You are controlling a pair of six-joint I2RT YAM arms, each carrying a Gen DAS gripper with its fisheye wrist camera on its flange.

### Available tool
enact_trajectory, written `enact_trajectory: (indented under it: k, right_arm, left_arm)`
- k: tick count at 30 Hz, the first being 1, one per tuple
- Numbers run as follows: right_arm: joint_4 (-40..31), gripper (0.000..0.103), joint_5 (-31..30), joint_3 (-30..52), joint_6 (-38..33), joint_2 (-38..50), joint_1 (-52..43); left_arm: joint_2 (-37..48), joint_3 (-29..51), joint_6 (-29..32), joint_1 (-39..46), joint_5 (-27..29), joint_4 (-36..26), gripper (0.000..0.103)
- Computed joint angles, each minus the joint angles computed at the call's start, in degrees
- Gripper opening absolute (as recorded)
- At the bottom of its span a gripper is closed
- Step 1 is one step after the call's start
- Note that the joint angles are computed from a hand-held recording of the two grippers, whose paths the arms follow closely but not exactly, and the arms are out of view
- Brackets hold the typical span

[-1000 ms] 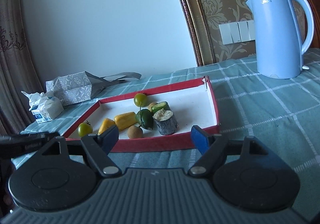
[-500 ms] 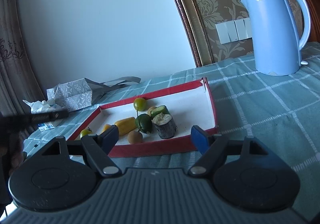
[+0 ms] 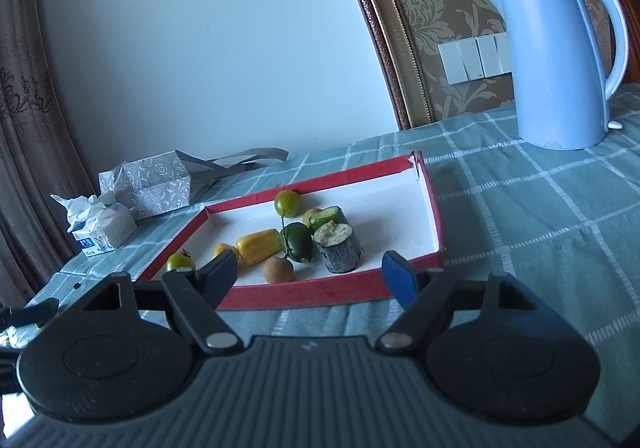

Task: Organize fruits

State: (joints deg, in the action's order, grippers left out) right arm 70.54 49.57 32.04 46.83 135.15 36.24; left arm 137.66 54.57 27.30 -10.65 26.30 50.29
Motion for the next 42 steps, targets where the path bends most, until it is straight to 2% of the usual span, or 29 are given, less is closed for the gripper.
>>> enact_trajectory:
  k: [4, 5, 6, 8, 12, 16, 20, 23, 26, 29, 36, 42]
  right_arm:
    - [-0.59, 0.078, 0.24, 0.02, 0.58, 0.14, -0.08]
    - [-1.03, 0.078, 0.31, 0.15, 0.67, 0.1, -0.03]
    - [-1.42, 0.078, 0.3, 0.31, 0.68, 0.05, -0.06]
    - [-1.62, 0.078, 0.33, 0.38, 0.77, 0.1, -0.04]
    - [-1.5, 0.078, 0.25, 0.3, 0.8, 0.15, -0.07]
    - [-1.53, 0.078, -0.19, 0.36, 0.55, 0.08, -0.09]
    - [-1.44, 0.078, -0.12, 0.37, 0.58, 0.22, -0.13]
    - [-1.15, 0.078, -0.23, 0.34, 0.49, 0.38, -0.2]
    - [-0.88, 0.078, -0.19, 0.32, 0.31, 0.51, -0.26]
    - [-1.23, 0.078, -0.52, 0.42, 0.38, 0.48, -0.44]
    - [-1.9, 0.078, -0.99, 0.7, 0.38, 0.5, -0.69]
    - [-2.56, 0.078, -1.77, 1.07, 0.3, 0.58, -1.06]
  left_arm:
    - [3.08, 2.58, 0.35, -1.01, -3.97, -1.19, 0.069]
    - [3.67, 3.64, 0.13, -1.23, -4.89, -2.33, 0.059]
    - [4.26, 5.45, -0.25, -1.32, -5.51, -5.03, 0.039]
    - [4.94, 8.13, -2.34, -0.87, -4.49, -9.09, 0.032]
    - [4.7, 7.58, -2.33, -1.81, -5.67, -8.16, 0.032]
    - [2.3, 5.1, -3.14, -3.53, -5.11, -4.5, 0.032]
    - [1.24, 7.28, -6.04, -6.8, -6.77, -2.95, 0.032]
    - [2.24, 12.93, -10.22, -9.38, -9.45, -5.71, 0.032]
    - [4.36, 18.82, -12.75, -11.7, -13.99, -8.08, 0.032]
    - [6.35, 24.14, -14.44, -12.97, -16.12, -11.08, 0.032]
    - [12.1, 36.14, -16.19, -14.14, -17.5, -20.26, 0.032]
    - [16.34, 43.3, -17.34, -14.28, -18.52, -25.39, 0.032]
